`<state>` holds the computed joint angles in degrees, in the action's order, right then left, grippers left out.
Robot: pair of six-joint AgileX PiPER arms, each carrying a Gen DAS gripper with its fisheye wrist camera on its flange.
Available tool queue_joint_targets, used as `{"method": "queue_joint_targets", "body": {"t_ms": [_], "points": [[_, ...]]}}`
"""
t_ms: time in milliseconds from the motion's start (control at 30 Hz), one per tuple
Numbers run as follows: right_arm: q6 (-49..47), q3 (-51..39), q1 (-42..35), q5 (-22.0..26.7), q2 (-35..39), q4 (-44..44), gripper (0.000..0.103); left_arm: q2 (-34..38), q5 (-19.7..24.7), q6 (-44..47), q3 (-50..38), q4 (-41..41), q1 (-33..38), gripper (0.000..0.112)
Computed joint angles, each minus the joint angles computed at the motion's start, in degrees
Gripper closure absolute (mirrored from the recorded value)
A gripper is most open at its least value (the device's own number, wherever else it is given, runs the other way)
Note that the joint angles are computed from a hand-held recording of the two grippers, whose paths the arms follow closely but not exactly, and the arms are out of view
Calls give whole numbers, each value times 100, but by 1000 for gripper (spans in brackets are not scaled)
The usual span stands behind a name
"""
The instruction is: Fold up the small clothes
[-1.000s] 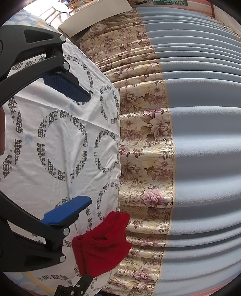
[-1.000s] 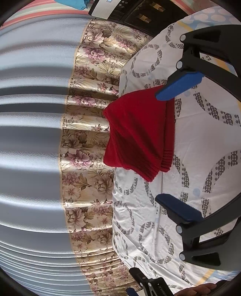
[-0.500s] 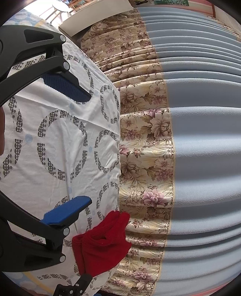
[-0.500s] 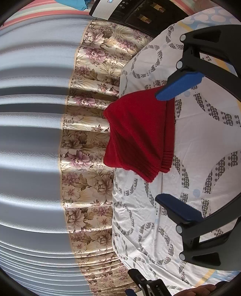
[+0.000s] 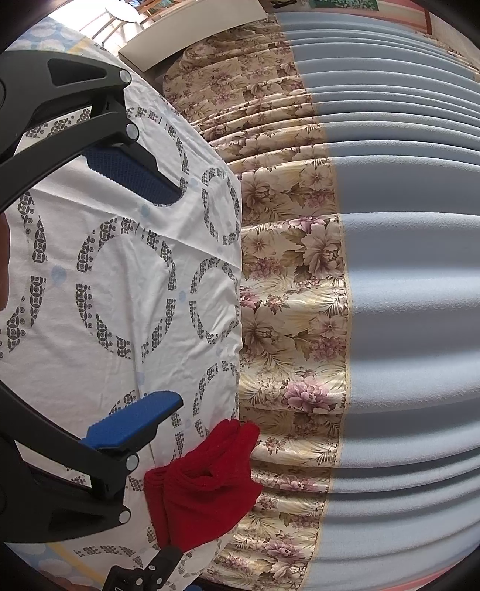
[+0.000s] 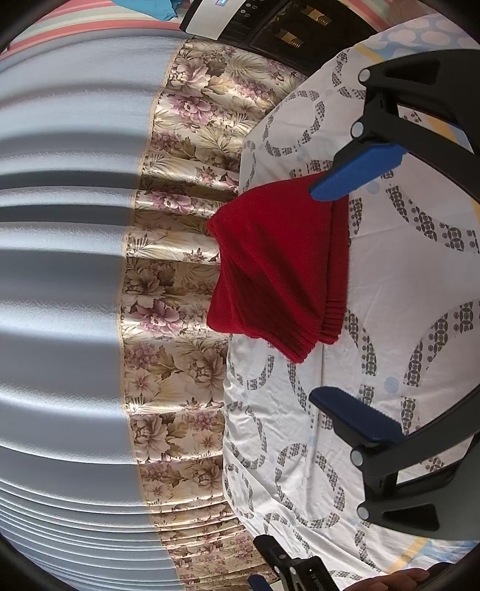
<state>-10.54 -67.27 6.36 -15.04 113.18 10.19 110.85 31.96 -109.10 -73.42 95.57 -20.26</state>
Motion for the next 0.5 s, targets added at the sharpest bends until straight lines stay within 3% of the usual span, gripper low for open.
{"method": "queue_joint_targets", "body": {"t_ms": [500], "points": [[107,41,-47,-77,13,-210,2,-27,-45,-115,83,73,13,12]]}}
